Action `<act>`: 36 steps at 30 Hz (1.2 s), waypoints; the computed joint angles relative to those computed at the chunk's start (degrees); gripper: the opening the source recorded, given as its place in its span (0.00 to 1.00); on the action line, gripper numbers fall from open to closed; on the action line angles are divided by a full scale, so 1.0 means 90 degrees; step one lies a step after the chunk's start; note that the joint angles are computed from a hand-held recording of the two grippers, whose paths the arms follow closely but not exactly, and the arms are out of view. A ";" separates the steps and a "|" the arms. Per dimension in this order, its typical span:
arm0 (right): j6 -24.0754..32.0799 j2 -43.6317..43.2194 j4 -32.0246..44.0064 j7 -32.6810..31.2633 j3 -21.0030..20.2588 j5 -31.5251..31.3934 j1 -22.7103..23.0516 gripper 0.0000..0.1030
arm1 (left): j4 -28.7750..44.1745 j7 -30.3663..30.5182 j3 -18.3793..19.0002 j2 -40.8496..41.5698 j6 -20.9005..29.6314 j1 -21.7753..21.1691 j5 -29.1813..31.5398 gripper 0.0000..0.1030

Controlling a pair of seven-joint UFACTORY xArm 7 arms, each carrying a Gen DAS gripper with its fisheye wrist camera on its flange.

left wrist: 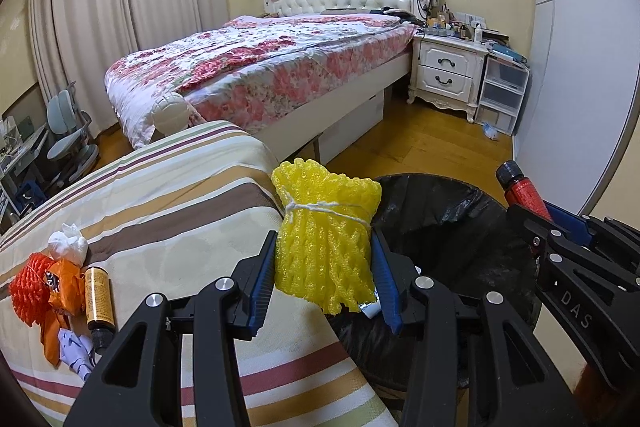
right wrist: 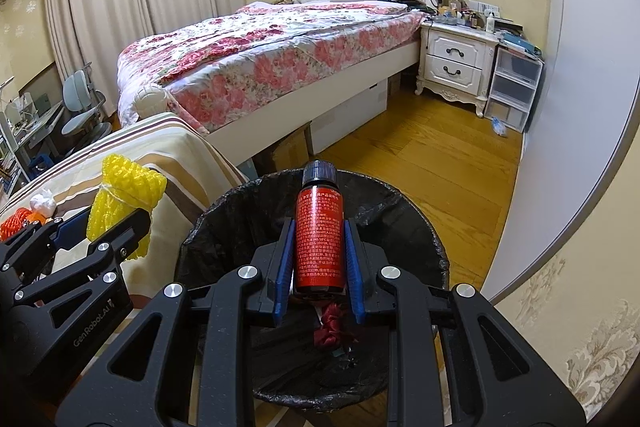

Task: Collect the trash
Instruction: 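Open both tools over the black bin to drop the net and bottle, then move both tools back to the bed and grasp the lavender cloth with the right tool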

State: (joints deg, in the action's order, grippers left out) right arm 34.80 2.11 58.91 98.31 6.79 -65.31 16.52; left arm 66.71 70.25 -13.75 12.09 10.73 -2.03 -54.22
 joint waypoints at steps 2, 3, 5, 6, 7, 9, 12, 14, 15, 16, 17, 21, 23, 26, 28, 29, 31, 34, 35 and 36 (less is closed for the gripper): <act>-0.0019 -0.0006 -0.0023 -0.0014 -0.0020 0.0009 -0.0021 0.23 | 0.0009 -0.0145 0.0042 0.0020 0.0006 -0.0054 0.0165 0.44; -0.0032 -0.0005 -0.0033 0.0001 -0.0026 0.0008 -0.0030 0.23 | 0.0019 -0.0199 0.0045 0.0029 0.0016 -0.0057 0.0215 0.44; -0.0043 0.0018 -0.0029 0.0019 -0.0033 0.0010 -0.0042 0.23 | 0.0028 -0.0228 0.0014 0.0039 -0.0004 -0.0044 0.0240 0.45; -0.0056 0.0033 -0.0025 0.0031 -0.0039 0.0013 -0.0047 0.23 | 0.0030 -0.0224 -0.0002 0.0041 -0.0009 -0.0036 0.0250 0.46; -0.0106 0.0039 -0.0036 0.0041 -0.0051 0.0028 -0.0058 0.23 | 0.0032 -0.0217 -0.0017 0.0049 -0.0031 -0.0030 0.0256 0.49; -0.0116 0.0037 -0.0047 0.0070 -0.0059 0.0015 -0.0061 0.24 | 0.0042 -0.0261 -0.0028 0.0068 -0.0057 -0.0028 0.0307 0.58; -0.0004 0.0050 -0.0028 0.0076 -0.0045 0.0013 -0.0035 0.30 | 0.0040 -0.0250 -0.0079 0.0065 -0.0120 0.0026 0.0234 0.67; 0.0077 0.0020 -0.0048 0.0107 -0.0028 -0.0009 -0.0013 0.31 | 0.0037 -0.0275 -0.0090 0.0055 -0.0164 0.0047 0.0205 0.71; 0.0118 0.0008 -0.0049 0.0106 -0.0018 -0.0007 -0.0003 0.31 | 0.0034 -0.0323 -0.0078 0.0044 -0.0170 0.0053 0.0213 0.71; 0.0155 -0.0010 -0.0054 0.0105 -0.0004 -0.0007 0.0009 0.32 | 0.0041 -0.0392 -0.0053 0.0038 -0.0148 0.0056 0.0251 0.73; 0.0166 -0.0021 -0.0052 0.0089 0.0002 0.0002 0.0010 0.32 | 0.0039 -0.0471 -0.0026 0.0021 -0.0124 0.0061 0.0285 0.73; 0.0242 -0.0045 -0.0029 0.0097 0.0051 0.0028 0.0049 0.36 | -0.0020 -0.0629 0.0056 -0.0082 -0.0121 0.0084 0.0351 0.74; 0.0306 -0.0058 -0.0010 0.0147 0.0085 0.0020 0.0085 0.40 | -0.0087 -0.0573 0.0077 -0.0154 -0.0174 0.0136 0.0298 0.74; 0.0320 -0.0061 0.0015 0.0150 0.0134 0.0054 0.0146 0.40 | -0.0182 -0.0531 0.0166 -0.0246 -0.0237 0.0179 0.0264 0.74; 0.0324 -0.0009 0.0085 0.0128 0.0165 0.0086 0.0199 0.40 | -0.0238 -0.0525 0.0250 -0.0307 -0.0207 0.0234 0.0267 0.74; 0.0320 0.0025 0.0130 0.0115 0.0179 0.0100 0.0232 0.40 | -0.0264 -0.0523 0.0296 -0.0329 -0.0198 0.0259 0.0265 0.74; 0.0307 0.0099 0.0220 0.0078 0.0195 0.0137 0.0305 0.40 | -0.0347 -0.0569 0.0405 -0.0393 -0.0195 0.0299 0.0305 0.74; 0.0313 0.0260 0.0407 -0.0011 0.0214 0.0157 0.0454 0.40 | -0.0427 -0.0523 0.0542 -0.0478 -0.0135 0.0411 0.0244 0.74; 0.0305 0.0327 0.0485 -0.0051 0.0215 0.0173 0.0511 0.40 | -0.0443 -0.0484 0.0589 -0.0507 -0.0113 0.0456 0.0196 0.74; 0.0293 0.0382 0.0554 -0.0083 0.0205 0.0191 0.0563 0.40 | -0.0475 -0.0427 0.0633 -0.0546 -0.0098 0.0497 0.0136 0.74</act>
State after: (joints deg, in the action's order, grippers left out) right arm 37.44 5.55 63.89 97.56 8.63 -63.60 21.58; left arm 62.43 66.40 -8.06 7.17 9.84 2.44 -52.99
